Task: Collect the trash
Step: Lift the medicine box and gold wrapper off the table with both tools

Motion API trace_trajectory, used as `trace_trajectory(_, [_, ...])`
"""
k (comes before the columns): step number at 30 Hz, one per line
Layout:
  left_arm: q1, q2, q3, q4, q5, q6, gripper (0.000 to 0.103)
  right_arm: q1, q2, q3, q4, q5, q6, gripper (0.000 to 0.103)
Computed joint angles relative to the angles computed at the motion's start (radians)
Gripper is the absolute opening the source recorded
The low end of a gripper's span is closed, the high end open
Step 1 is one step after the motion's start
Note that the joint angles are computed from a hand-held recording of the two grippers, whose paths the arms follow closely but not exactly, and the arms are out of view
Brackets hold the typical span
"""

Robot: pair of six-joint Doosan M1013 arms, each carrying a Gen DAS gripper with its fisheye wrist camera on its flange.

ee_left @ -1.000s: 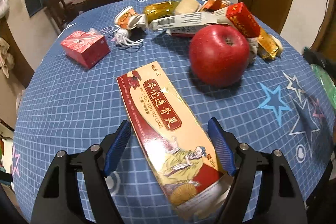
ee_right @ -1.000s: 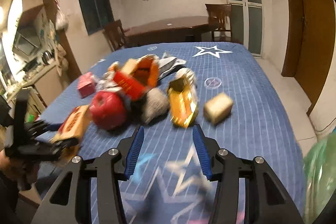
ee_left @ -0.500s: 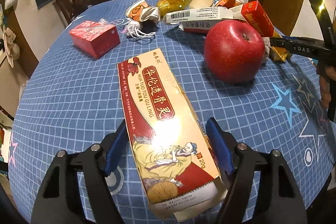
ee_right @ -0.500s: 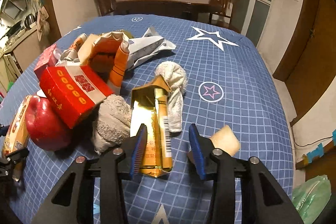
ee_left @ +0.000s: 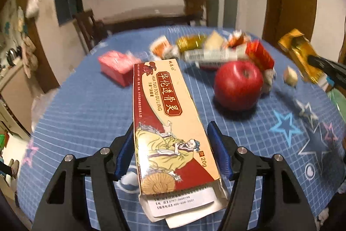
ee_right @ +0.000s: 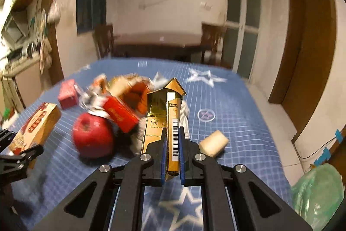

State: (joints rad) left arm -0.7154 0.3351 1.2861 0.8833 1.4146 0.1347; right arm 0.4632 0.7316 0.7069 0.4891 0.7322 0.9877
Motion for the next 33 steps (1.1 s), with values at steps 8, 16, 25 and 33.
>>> trace_trajectory(8, [-0.073,0.007,-0.037,0.220,0.087,-0.050,0.062,0.018,-0.236,0.385,0.305,-0.308,-0.320,0.010])
trace_trajectory(16, [-0.126,0.020,-0.079,0.334,0.102,-0.061,0.062,0.016,-0.338,0.524,0.529,-0.357,-0.541,0.010])
trace_trajectory(25, [-0.141,0.040,-0.111,0.349,0.074,-0.041,0.051,0.010,-0.395,0.588,0.553,-0.365,-0.576,0.010])
trace_trajectory(33, [-0.086,-0.013,-0.046,0.191,0.023,-0.070,0.052,-0.002,-0.377,0.553,0.444,-0.320,-0.445,0.010])
